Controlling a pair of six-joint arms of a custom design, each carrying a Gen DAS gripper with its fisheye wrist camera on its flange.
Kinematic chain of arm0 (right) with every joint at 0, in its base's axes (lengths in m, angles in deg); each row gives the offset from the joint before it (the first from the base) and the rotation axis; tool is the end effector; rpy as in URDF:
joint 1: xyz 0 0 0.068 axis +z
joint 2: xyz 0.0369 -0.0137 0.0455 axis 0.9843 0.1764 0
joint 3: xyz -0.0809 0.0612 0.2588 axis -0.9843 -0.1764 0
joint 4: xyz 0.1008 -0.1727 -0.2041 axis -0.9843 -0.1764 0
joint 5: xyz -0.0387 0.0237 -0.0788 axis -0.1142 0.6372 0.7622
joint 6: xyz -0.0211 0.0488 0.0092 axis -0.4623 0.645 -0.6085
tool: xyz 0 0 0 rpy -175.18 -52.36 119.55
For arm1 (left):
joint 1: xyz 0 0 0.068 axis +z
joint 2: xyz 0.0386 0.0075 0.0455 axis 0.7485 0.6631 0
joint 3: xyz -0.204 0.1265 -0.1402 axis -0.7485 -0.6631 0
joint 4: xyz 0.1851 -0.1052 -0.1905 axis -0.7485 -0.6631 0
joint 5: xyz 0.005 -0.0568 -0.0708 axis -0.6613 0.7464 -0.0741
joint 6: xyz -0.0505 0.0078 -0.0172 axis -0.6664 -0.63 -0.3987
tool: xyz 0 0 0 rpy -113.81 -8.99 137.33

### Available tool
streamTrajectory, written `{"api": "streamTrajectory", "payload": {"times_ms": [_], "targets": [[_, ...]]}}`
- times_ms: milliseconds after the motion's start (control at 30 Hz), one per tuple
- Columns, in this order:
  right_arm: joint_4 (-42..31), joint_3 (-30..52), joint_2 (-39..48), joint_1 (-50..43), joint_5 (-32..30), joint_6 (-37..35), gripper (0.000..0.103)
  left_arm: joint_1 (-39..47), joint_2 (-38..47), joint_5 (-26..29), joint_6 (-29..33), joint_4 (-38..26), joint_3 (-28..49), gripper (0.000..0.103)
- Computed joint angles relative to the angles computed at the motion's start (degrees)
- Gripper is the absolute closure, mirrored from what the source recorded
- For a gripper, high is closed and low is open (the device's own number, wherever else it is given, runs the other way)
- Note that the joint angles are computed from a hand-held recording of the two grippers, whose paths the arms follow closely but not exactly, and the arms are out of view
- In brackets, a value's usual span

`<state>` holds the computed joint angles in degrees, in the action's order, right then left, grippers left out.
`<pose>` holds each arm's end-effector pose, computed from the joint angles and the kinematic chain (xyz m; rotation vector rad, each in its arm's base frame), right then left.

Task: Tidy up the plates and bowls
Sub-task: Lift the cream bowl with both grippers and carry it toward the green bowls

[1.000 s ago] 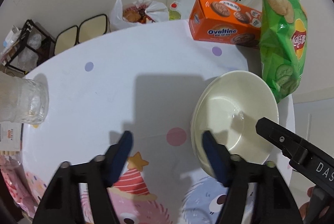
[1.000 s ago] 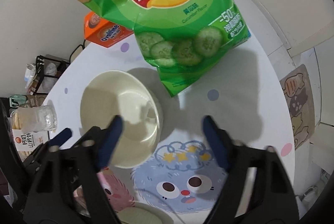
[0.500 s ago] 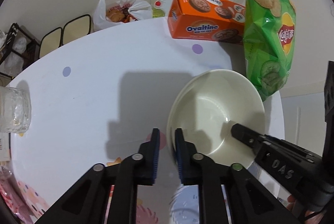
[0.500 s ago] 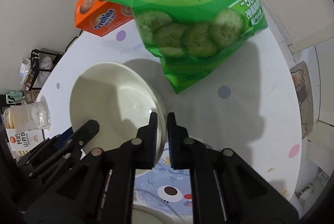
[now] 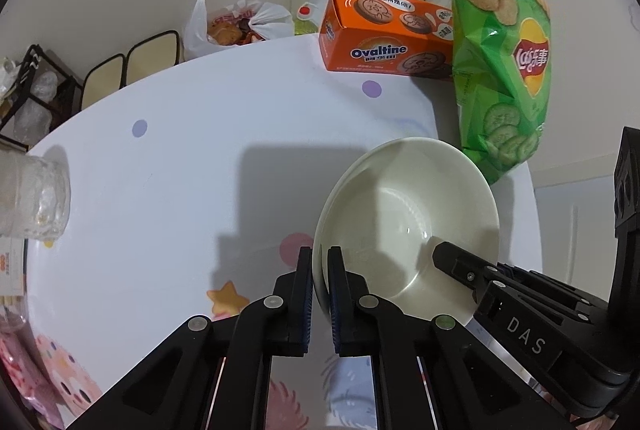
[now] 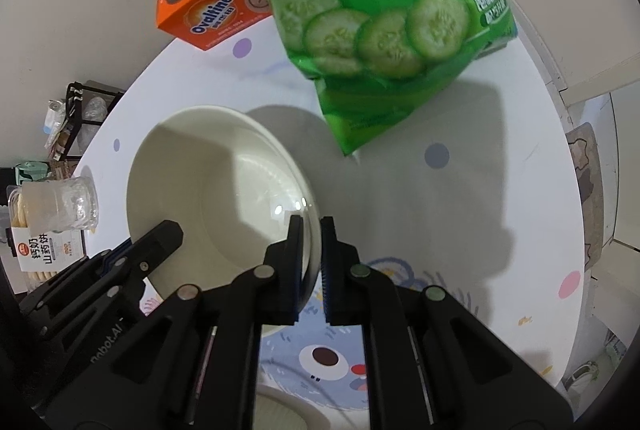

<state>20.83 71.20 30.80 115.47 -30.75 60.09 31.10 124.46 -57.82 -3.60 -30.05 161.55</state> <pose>0.3096 0.2300 0.2334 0.2934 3.0726 0.4258 0.3147 -0.1041 0.2449 0.0044 2.9847 -0.3038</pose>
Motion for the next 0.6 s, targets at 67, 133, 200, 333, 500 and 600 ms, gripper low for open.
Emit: {"api": "streamTrajectory", "payload": {"times_ms": [67,133,200,333,500,600], "targets": [[0.0,-0.3,-1.0,0.2,0.0,0.1,0.093,0.2,-1.5,0.4,-0.4,0.1,-1.1,0.097],[-0.4,-0.7,-1.9,0.7,0.3,-0.1,0.093,-0.3,-3.2,0.2,-0.9,-0.5,-2.0,0.097],[-0.4,-1.4,-3.2,1.3,0.7,-0.1,0.093,-0.7,-5.1,-0.4,-1.3,-0.9,-2.8,0.097],[0.0,-3.3,-6.5,3.1,0.8,1.2,0.093,-1.3,-10.2,-0.8,-3.3,-2.1,-4.8,0.097],[-0.7,-4.1,-10.1,6.7,2.6,3.4,0.092,-3.0,-16.5,-2.6,-5.2,-5.1,-6.9,0.097],[-2.0,-3.3,-11.4,9.3,4.2,3.7,0.092,-4.7,-20.9,-4.2,-6.9,-7.8,-7.7,0.097]]}}
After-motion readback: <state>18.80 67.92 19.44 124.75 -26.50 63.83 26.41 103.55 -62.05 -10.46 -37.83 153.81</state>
